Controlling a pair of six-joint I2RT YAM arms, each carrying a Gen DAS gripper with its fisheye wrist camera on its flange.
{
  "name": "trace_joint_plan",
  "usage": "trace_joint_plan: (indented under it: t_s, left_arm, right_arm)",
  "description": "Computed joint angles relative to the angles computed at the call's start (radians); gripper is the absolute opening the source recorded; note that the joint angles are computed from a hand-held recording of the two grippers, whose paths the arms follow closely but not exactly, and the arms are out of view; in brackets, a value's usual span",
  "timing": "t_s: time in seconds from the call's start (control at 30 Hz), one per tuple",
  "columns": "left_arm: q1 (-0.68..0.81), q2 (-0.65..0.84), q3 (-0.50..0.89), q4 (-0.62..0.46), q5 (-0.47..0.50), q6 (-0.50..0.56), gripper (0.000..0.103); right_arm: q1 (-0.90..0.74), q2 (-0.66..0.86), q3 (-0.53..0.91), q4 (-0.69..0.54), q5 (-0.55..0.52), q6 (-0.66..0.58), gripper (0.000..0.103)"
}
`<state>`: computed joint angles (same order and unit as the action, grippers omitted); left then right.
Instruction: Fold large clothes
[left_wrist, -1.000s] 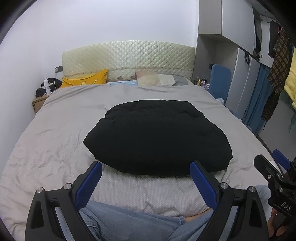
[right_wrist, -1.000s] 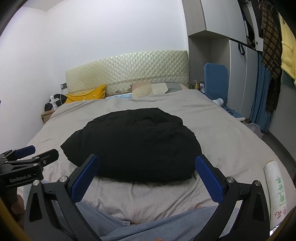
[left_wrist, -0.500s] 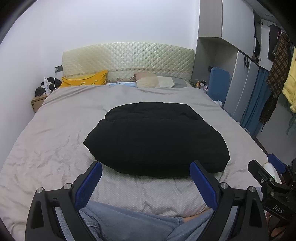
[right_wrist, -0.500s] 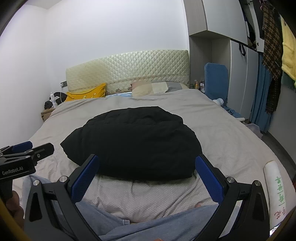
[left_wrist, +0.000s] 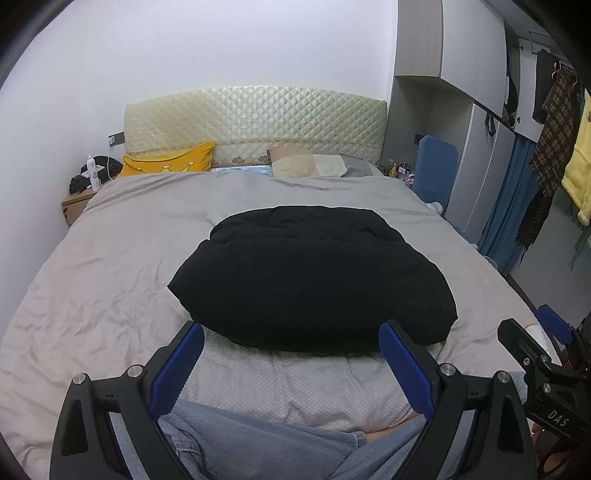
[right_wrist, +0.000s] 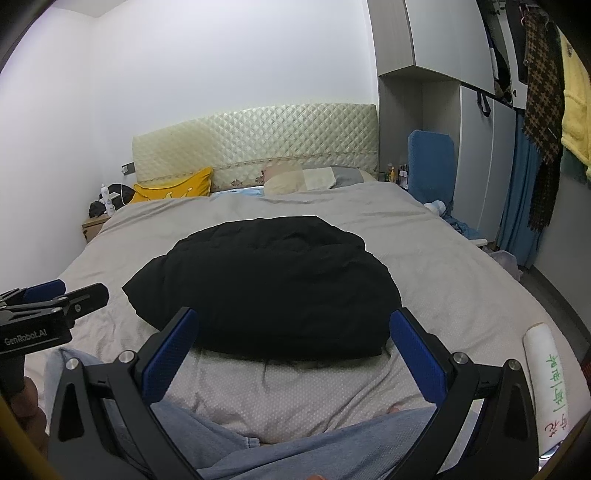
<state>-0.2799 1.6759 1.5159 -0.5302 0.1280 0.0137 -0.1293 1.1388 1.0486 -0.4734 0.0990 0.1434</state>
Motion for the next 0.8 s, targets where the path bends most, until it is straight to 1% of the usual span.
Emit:
trace_joint_plan:
  t_s: [0.8]
  left_arm:
    - [-0.005,-0.003,0.015,-0.017,0.003,0.001,0.096]
  right_arm:
    - [-0.001,-0.012,0.002,-0.008,0.004,0.002,0.103]
